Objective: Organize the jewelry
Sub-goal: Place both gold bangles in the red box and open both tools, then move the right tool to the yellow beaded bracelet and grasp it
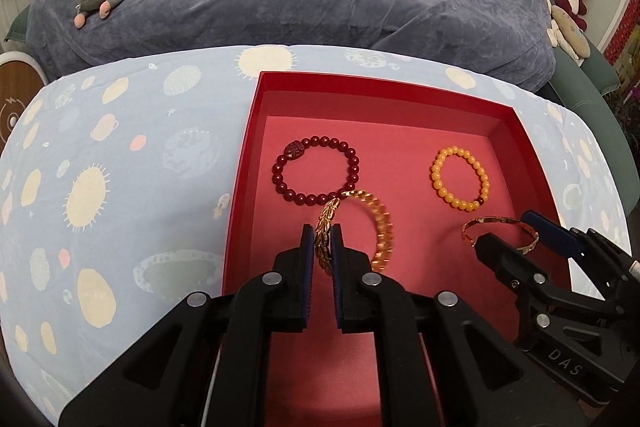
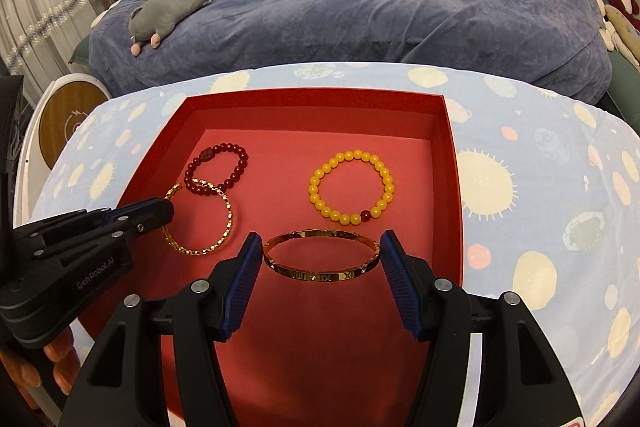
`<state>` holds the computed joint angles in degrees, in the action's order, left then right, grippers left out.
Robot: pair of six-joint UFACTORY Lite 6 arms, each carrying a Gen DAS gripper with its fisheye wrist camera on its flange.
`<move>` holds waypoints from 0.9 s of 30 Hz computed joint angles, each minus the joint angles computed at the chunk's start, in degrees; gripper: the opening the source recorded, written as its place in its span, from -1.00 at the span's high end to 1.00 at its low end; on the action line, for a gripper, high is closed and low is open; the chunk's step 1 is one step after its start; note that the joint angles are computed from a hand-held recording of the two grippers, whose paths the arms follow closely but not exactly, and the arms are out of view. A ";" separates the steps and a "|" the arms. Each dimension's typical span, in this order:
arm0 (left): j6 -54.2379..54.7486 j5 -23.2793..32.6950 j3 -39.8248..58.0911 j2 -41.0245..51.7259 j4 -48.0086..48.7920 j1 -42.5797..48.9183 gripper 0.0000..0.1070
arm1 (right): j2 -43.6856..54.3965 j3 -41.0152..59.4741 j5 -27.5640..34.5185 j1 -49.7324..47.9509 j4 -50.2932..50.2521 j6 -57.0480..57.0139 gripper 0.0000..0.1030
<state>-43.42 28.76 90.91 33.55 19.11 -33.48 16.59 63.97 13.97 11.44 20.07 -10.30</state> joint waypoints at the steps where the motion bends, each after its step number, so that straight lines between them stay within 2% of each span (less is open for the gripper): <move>1: -0.61 -0.46 -0.43 -0.36 0.70 -0.08 0.82 | -0.02 -0.27 0.01 -0.04 -0.16 0.29 -0.16; 3: -0.91 -1.15 -1.22 -1.29 1.22 -0.12 0.69 | -0.95 -1.35 -0.71 0.27 -3.09 3.40 -0.23; 5: -4.20 -1.51 -2.94 -3.08 4.13 -0.54 0.26 | -3.14 -3.30 -1.74 0.63 -8.30 8.60 -0.31; 6: -6.20 -1.69 -3.92 -4.16 6.17 -0.83 0.22 | -4.64 -4.51 -2.10 0.59 -8.46 8.75 -0.35; 11: -9.13 -1.73 -9.02 -10.53 7.84 -1.73 0.20 | -12.24 -9.20 -0.44 0.37 -9.03 9.36 -0.37; 19: -16.78 -0.59 -20.87 -23.44 11.47 -5.92 0.20 | -29.11 -20.11 4.09 2.19 -15.58 17.83 -0.37; 27: -27.51 3.44 -34.87 -37.68 16.10 -13.62 0.20 | -48.86 -32.77 12.67 9.43 -29.68 35.19 -0.37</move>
<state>-70.92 32.20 56.05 -4.13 35.21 -47.09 -32.28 31.20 26.64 20.86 -9.61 24.89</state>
